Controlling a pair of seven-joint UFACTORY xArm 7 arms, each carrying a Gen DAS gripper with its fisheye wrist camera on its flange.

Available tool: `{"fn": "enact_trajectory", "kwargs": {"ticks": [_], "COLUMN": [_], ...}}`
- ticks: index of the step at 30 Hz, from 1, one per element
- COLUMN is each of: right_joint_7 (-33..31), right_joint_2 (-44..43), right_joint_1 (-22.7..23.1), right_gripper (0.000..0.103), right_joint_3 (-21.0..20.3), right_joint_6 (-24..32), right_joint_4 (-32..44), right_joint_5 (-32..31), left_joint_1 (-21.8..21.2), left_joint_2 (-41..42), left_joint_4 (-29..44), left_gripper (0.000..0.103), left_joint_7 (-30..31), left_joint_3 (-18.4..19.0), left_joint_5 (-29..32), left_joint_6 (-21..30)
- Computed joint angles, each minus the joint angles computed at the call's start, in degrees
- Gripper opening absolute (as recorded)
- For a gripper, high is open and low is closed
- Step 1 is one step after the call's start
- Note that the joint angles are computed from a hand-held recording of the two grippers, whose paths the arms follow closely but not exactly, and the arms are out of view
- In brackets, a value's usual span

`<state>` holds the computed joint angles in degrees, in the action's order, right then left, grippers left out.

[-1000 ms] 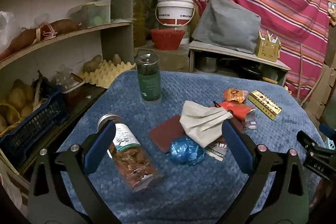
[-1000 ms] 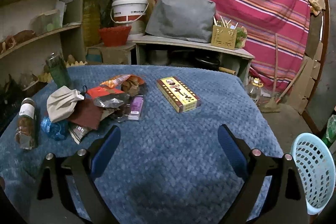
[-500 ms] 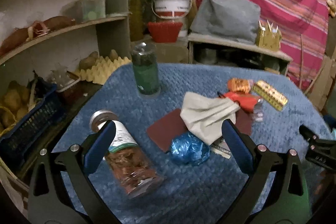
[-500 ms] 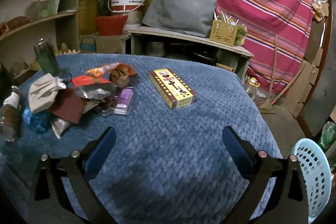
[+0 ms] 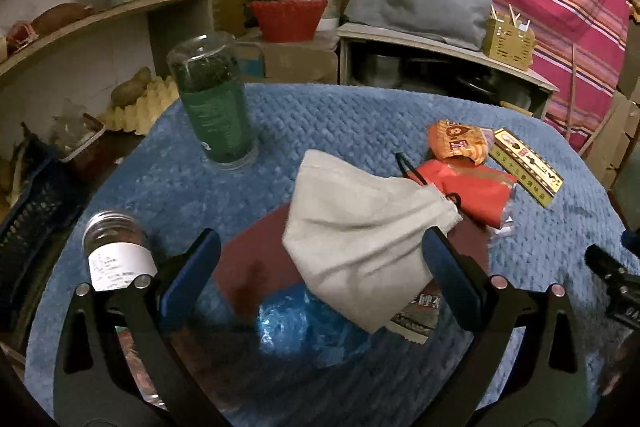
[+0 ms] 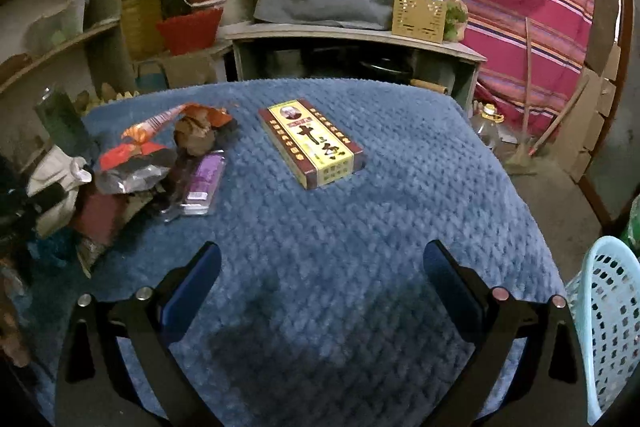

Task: Collect trash
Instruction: 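Grasp the white cloth with the left tool and lift it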

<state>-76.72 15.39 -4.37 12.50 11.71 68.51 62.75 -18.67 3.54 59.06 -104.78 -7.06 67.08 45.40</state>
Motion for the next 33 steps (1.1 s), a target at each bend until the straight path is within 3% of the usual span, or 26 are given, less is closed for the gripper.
{"fn": "enact_trajectory", "kwargs": {"ticks": [1, 5, 8, 12, 20, 25, 33], "right_joint_7": [-0.98, -5.31, -9.41, -14.65, -20.54, -18.42, -14.27], "right_joint_2": [-0.28, -1.35, -2.43, -4.04, -6.57, -7.9, -4.61], "right_joint_1": [0.07, 0.15, 0.49, 2.33, 7.82, 10.49, 13.36], "right_gripper": [0.099, 0.099, 0.099, 0.099, 0.099, 0.098, 0.098], "right_joint_3": [0.39, 1.8, 1.82, 0.67, -2.62, -3.73, -2.29], "right_joint_6": [-1.25, -3.21, -2.28, -1.67, -1.04, 1.13, -0.97], "right_joint_4": [-0.43, -1.98, -2.76, -3.68, -5.48, -6.02, -1.31], "right_joint_5": [0.83, 3.85, 7.96, 14.05, 20.84, 19.91, 15.27], "left_joint_1": [-0.1, -0.54, -0.91, -0.89, 0.56, 2.37, 3.69], "left_joint_2": [0.22, -0.32, -1.7, -5.0, -13.36, -15.29, -14.04], "left_joint_4": [0.08, -0.29, -1.11, -3.55, -9.75, -11.4, -10.24], "left_gripper": [0.096, 0.055, 0.033, 0.019, 0.017, 0.017, 0.017], "left_joint_7": [0.1, -0.2, 0.03, -1.04, -4.38, -4.93, -3.82], "left_joint_3": [-0.07, -0.31, -0.8, -2.02, -6.03, -7.09, -6.79], "left_joint_5": [0.08, 2.06, 2.89, 3.62, 3.97, 3.47, 3.98], "left_joint_6": [0.1, -0.74, 0.31, 2.41, 9.49, 11.14, 11.68]}}
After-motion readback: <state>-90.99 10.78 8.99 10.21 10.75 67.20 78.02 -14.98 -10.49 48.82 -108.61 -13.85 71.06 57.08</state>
